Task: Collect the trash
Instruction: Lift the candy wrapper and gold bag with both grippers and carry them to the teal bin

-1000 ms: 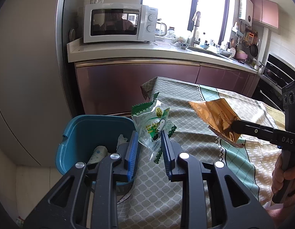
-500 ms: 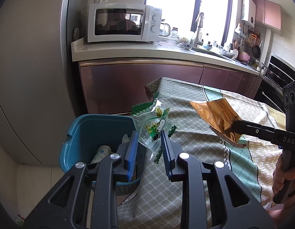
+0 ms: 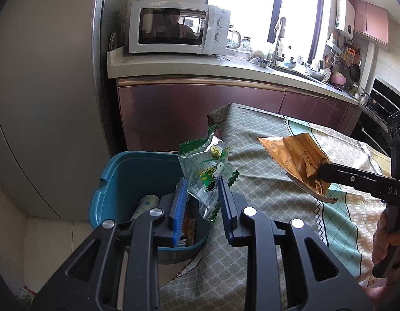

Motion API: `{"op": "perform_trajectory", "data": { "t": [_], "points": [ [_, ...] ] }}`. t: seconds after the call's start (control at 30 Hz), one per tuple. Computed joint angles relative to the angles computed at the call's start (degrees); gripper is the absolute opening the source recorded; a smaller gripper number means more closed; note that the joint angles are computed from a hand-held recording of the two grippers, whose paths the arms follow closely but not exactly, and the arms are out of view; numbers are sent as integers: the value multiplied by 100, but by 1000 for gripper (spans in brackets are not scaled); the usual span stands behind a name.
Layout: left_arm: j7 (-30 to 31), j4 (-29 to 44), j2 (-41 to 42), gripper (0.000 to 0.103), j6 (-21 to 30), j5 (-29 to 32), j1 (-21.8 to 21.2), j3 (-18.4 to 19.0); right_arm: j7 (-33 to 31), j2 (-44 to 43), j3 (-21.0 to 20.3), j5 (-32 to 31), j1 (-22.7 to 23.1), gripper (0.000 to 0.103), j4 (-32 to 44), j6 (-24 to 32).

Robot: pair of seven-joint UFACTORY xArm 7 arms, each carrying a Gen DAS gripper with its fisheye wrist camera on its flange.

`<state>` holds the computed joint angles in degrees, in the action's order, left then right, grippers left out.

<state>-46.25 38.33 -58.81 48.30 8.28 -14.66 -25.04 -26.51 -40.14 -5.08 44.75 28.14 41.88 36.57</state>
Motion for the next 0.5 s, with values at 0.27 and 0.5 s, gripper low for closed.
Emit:
{"op": "perform_trajectory", "data": {
  "t": [0.27,0.5],
  "points": [
    [21,-57,-49,25,-2,17,30,79,-42,260,56,42,79,14,178,-16],
    [3,-110,-62,25,36,-6,74,130,-123,519,137,112,112,14,382,12]
  ]
}}
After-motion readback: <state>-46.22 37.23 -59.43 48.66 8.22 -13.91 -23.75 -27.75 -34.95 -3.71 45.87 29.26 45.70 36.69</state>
